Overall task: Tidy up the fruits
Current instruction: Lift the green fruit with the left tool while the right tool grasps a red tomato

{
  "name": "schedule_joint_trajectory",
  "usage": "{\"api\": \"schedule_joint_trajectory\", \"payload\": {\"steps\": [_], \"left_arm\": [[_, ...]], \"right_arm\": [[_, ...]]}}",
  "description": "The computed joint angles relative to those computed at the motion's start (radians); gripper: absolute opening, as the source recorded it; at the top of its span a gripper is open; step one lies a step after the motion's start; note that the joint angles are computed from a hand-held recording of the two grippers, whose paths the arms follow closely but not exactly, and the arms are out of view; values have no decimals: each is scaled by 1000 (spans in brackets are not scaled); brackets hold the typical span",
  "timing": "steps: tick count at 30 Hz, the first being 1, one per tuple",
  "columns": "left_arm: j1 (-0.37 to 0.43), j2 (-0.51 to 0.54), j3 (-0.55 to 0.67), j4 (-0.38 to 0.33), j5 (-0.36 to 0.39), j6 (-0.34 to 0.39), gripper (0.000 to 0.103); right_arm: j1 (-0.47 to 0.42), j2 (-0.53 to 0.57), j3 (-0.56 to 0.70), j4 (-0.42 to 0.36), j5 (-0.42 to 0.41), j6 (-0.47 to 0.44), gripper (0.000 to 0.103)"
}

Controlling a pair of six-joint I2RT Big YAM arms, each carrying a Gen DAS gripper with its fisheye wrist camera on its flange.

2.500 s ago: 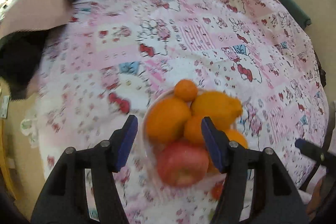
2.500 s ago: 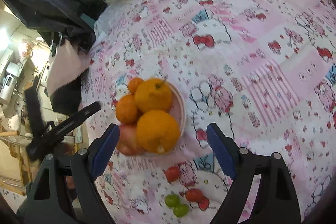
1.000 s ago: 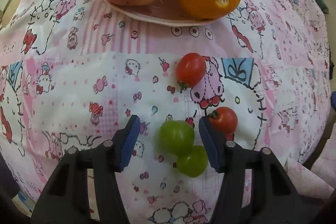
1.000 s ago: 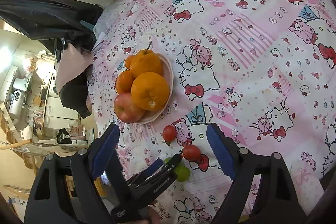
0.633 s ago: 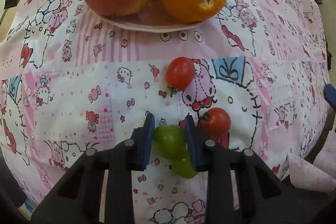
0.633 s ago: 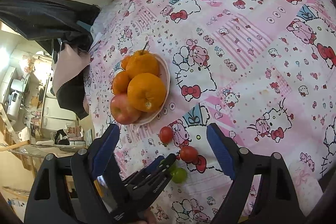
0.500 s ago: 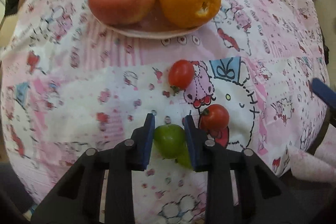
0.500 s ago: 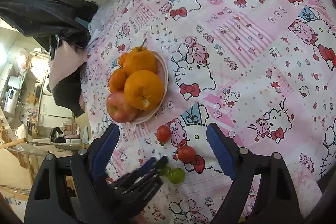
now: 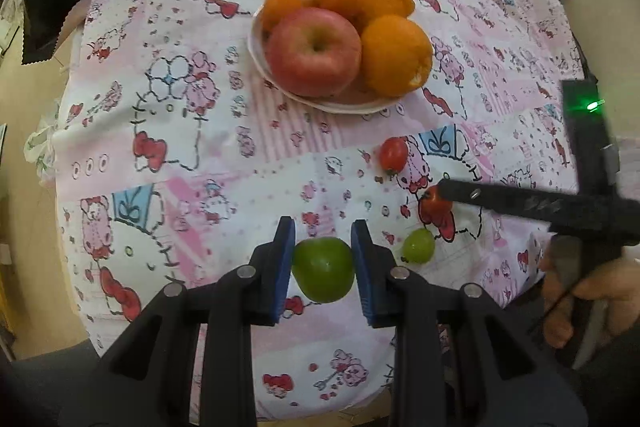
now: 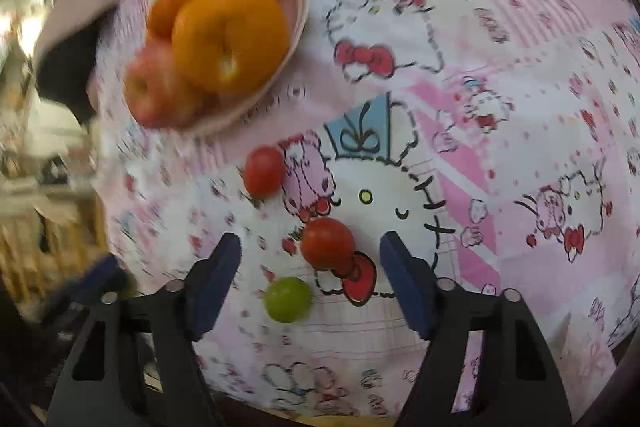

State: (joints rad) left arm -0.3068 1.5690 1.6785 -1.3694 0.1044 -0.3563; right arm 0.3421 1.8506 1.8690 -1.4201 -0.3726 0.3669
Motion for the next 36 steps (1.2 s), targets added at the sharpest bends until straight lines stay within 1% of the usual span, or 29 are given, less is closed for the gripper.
{"api": "schedule_joint_trajectory", "payload": {"steps": [3,6,9,10,11,12,13,14,18,22,26,30,32,36], "left_arm": [[18,-15,-29,33,-9,4,25],[31,-15,-46,42,16,-16,25],[33,-12,-52,58,4,-24,25],[34,-12,-52,60,4,-32,25],[37,-10,-51,60,7,-39,25],[41,-7,-50,60,12,-45,25],[47,-4,-48,60,19,-53,25],[50,-2,-48,60,21,-57,25],[60,0,-50,66,15,-72,25],[68,-2,-50,74,14,-84,25],[76,-8,-52,80,9,-91,25],[81,-12,-50,86,-1,-93,25],[84,-12,-47,88,-4,-96,25],[90,-3,-39,90,3,-104,25]], "right_arm": [[33,30,28,-39,77,-56,71],[62,58,52,-72,145,-104,69],[89,69,56,-77,223,-151,67],[96,70,57,-76,241,-161,63],[101,71,56,-74,262,-171,55],[106,68,51,-67,289,-177,50],[112,67,49,-63,312,-177,38],[112,62,44,-56,318,-186,36],[101,39,32,-37,295,-177,36],[69,-3,13,7,232,-142,36],[40,-50,-3,96,143,-89,36],[29,-62,31,171,97,-67,36],[40,-39,84,188,92,-65,36],[67,26,198,216,142,-110,36]]}}
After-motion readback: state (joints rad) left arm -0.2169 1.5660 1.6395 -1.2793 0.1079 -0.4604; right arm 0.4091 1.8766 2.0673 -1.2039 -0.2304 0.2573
